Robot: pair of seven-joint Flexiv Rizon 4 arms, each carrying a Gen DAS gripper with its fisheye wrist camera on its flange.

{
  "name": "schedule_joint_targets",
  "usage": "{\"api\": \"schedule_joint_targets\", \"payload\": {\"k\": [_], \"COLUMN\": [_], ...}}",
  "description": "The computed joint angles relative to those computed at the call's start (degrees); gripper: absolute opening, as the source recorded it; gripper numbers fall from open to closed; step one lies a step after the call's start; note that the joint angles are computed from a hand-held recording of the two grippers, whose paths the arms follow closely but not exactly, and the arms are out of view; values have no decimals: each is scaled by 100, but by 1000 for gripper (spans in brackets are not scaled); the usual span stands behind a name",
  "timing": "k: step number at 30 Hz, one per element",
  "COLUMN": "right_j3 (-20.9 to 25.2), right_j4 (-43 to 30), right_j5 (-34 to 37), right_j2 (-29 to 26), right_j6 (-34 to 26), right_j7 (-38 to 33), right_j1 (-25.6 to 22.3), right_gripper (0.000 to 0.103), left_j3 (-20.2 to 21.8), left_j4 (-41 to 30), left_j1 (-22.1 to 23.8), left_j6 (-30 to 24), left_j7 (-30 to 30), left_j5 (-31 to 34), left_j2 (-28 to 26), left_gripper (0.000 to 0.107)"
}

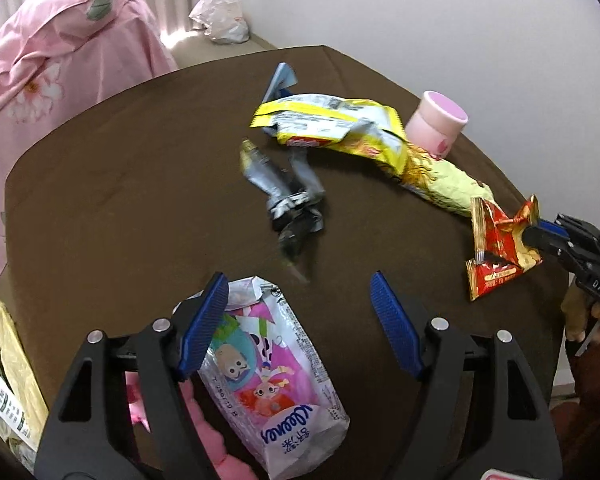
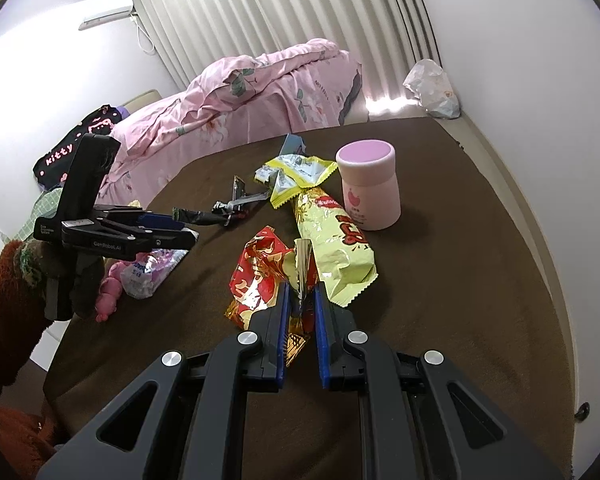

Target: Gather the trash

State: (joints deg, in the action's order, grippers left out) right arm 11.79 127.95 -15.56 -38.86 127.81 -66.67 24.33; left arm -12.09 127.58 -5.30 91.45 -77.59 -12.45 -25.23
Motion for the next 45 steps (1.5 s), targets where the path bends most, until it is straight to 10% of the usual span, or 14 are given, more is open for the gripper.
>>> {"api": "schedule_joint_targets", "payload": {"k": [8, 16, 22, 28, 36, 45], "right_j3": [-224, -36, 39, 83, -38, -133], "right_j4": [-18, -16, 15, 27, 67, 58], "right_j5": [357, 274, 128, 5, 158, 555], "right_j2": [-1, -86, -121, -147, -86, 55], "right_j6": [-121, -169, -63, -3, -34, -158], "right_j7": [-274, -309, -250, -142, -183, -493], "right_j1": [391, 222, 116, 15, 225, 662], "right_gripper": [13, 13, 13, 13, 13, 13], "left_j3": [980, 382, 1749, 949, -898, -1177], "left_j4": [-475, -661, -1641, -902, 404, 1064], "left_j1": [-959, -497, -1588, -880, 707, 1053], "left_j6": [78, 345, -1211, -224, 1146, 1740], "left_j7": [-465, -310, -966, -1211, -1478, -2440], "left_j5": [297, 304, 579, 375, 384, 1139], "left_j2": [-157, -247, -647, -399, 62, 557], "left_gripper": [70, 68, 48, 21, 19, 19]}}
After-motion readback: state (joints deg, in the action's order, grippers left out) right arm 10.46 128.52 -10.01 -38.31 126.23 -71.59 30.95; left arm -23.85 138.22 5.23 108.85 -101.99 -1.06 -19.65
